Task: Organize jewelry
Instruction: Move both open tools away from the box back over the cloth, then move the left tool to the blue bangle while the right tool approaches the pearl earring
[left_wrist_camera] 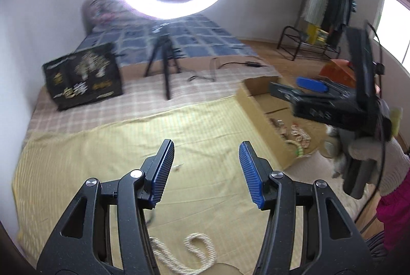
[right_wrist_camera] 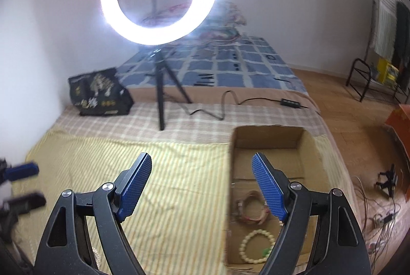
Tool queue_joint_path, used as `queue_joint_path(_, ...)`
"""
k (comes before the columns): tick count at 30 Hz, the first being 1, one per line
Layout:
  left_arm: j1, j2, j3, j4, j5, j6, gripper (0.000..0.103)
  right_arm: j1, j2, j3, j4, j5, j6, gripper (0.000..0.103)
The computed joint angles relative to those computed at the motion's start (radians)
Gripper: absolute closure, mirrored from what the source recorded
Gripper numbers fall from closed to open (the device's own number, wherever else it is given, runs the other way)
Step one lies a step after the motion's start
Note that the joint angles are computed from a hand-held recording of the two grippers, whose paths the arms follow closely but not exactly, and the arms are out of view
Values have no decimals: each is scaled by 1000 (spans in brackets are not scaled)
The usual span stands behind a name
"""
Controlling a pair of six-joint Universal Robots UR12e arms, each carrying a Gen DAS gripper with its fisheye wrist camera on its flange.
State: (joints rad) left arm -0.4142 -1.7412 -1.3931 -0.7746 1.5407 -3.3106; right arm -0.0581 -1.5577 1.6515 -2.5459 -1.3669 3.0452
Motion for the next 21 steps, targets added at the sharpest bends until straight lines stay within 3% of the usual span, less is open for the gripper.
queue_joint_path(5, 51, 24, -33, -46, 7, -41, 49, 36, 19, -4, 48, 4, -86, 23)
queue_joint_path(10, 98, 39, -58, -91, -13, -100, 49, 63, 46, -27, 153, 21, -156, 23)
queue_joint_path(14, 131, 41, -70, -136, -65, -149, 49, 73, 63, -43, 227, 51, -169, 23)
queue_joint_path(21, 158, 30, -87, -239, -122, -168, 49, 91, 81, -38, 249, 89, -183, 23)
